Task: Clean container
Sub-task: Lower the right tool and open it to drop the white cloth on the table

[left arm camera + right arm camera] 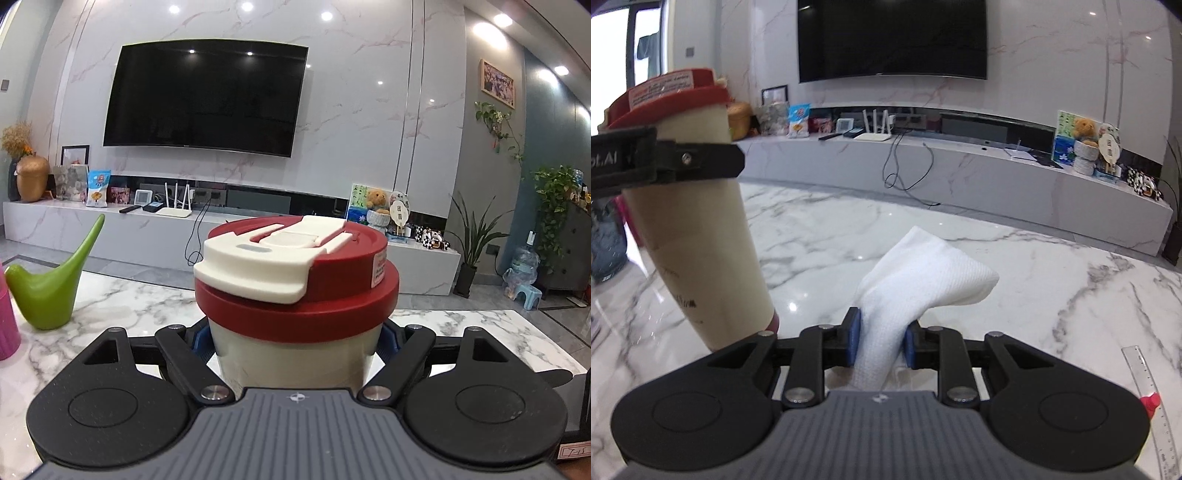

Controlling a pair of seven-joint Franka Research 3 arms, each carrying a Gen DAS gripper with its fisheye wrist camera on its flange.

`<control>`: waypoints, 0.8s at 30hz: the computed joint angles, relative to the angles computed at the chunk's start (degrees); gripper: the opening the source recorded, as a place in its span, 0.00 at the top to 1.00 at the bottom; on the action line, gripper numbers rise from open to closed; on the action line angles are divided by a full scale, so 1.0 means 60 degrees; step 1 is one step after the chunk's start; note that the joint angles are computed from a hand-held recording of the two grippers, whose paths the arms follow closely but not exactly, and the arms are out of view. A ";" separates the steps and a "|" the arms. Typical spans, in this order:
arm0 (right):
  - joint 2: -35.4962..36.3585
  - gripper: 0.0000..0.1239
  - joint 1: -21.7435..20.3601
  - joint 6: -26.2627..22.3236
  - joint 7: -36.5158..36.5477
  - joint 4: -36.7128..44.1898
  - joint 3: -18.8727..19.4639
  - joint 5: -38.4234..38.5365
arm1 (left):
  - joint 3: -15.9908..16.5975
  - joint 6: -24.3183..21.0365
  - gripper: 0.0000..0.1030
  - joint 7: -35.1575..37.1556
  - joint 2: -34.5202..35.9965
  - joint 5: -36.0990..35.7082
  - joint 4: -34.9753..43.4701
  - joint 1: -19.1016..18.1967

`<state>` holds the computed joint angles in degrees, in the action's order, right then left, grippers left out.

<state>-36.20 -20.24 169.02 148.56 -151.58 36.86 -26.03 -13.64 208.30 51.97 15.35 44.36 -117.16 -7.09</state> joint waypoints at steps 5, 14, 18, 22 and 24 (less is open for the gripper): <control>-0.0012 0.78 -0.1049 0.0583 0.0591 0.0022 0.0753 -0.0049 | -0.0035 -0.0138 0.22 0.0156 0.0325 -0.0309 0.0265 -0.0150; 0.1165 0.74 -0.0901 -0.0071 0.0794 0.0337 0.0653 0.0137 | -0.0195 -0.0405 0.22 0.0212 0.0582 -0.0284 0.0480 -0.0091; 0.1368 0.56 -0.0616 -0.0363 0.1208 0.0433 0.0403 -0.0187 | -0.0251 -0.0377 0.22 0.0177 0.0640 -0.0337 0.0504 -0.0066; 0.1233 0.43 -0.0476 -0.0725 0.1730 0.0467 0.0335 -0.0710 | -0.0027 -0.0337 0.22 0.0628 0.0622 -0.0805 0.0424 -0.0368; 0.1141 0.43 -0.0334 -0.0873 0.2016 0.0441 0.0232 -0.0899 | 0.0140 -0.0300 0.22 0.1041 0.0594 -0.1205 0.0338 -0.0592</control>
<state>-29.36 -22.25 163.78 160.66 -148.94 38.25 -31.42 -12.79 206.50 58.22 18.91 37.13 -115.13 -10.65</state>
